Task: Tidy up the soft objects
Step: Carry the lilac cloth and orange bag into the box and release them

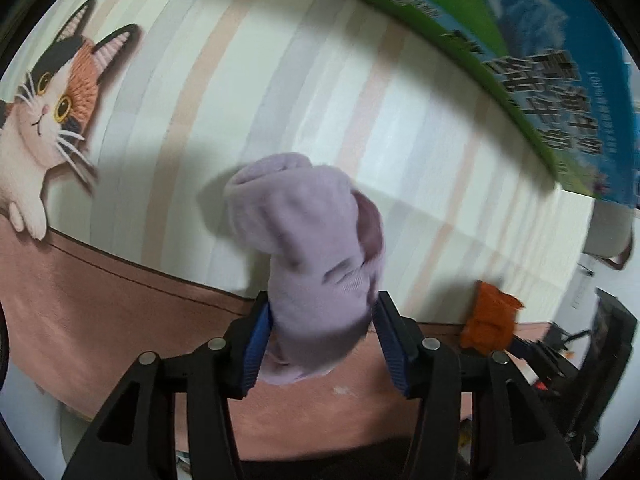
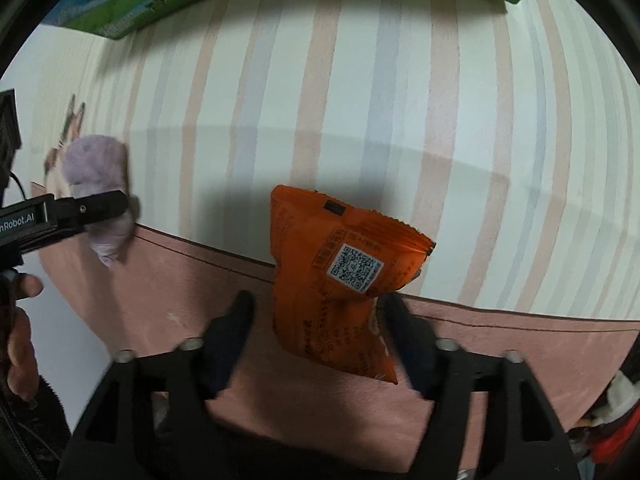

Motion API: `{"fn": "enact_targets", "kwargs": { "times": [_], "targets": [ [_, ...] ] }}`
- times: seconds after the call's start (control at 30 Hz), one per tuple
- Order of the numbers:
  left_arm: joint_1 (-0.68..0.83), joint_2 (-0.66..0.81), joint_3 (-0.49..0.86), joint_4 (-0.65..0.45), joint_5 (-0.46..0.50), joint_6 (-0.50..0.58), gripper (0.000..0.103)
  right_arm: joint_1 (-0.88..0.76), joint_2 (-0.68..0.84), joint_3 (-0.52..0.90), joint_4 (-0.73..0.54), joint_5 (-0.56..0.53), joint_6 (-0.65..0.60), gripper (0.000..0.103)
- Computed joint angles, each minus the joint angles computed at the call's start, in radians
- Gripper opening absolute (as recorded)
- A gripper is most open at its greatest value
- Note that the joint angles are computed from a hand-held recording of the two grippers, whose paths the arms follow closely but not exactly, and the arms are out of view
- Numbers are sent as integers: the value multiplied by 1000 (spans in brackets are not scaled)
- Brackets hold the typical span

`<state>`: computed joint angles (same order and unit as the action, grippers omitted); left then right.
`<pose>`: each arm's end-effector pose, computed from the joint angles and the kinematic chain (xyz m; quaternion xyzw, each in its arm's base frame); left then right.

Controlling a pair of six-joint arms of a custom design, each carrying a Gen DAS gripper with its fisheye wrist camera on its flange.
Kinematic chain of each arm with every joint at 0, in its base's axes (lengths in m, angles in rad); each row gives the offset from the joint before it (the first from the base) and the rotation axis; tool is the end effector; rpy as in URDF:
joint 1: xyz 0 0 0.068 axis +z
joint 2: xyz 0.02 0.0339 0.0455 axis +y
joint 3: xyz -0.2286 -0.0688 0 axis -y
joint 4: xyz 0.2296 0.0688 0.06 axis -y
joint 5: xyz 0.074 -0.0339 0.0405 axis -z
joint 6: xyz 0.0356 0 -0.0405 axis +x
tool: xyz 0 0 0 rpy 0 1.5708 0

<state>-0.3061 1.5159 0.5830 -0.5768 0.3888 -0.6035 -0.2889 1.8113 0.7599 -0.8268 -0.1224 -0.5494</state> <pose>0.1856 -0.0728 0.0863 0.1395 -0.9708 0.1866 0.0579 0.2001 -0.0549 0.0618 0.1188 -0.9792 -0.1174 0.1150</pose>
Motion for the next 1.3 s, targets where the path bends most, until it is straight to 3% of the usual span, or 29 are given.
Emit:
{"fn": "enact_targets", "kwargs": {
  "times": [0.17, 0.3, 0.43, 0.47, 0.5, 0.53, 0.67, 0.73, 0.83, 1.0, 1.1, 1.3],
  "targets": [
    [31, -31, 30, -72, -55, 29, 59, -50, 29, 93, -39, -14, -17, 82],
    [38, 56, 72, -40, -48, 14, 60, -48, 44, 114, -32, 1, 2, 82],
    [-32, 141, 125, -40, -154, 1, 57, -1, -15, 45, 17, 9, 32, 81],
    [-48, 142, 127, -41, -175, -9, 54, 13, -34, 23, 34, 8, 42, 76],
    [-67, 124, 120, -41, -203, -21, 38, 15, -44, 15, 38, 10, 43, 57],
    [-83, 117, 117, -43, -212, -31, 36, 38, -54, -2, 49, 14, 64, 48],
    [-119, 1, 107, -101, -198, -72, 34, 65, -72, -12, 31, -13, 78, 42],
    [-99, -134, 123, -194, -178, -53, 34, 43, -98, 46, -89, -85, 63, 42],
    [-90, -239, 279, -342, -164, -27, 34, 17, -171, 185, -299, -195, 29, 42],
    [-29, -94, 712, -545, -136, 97, 34, 32, -125, 653, -600, -399, 55, 42],
    [-49, 152, 1017, -611, -181, 118, 34, 71, 23, 917, -637, -459, 145, 42],
    [27, 605, 1493, -819, -154, 212, 34, 203, 297, 1181, -539, -432, 409, 42]
  ]
}}
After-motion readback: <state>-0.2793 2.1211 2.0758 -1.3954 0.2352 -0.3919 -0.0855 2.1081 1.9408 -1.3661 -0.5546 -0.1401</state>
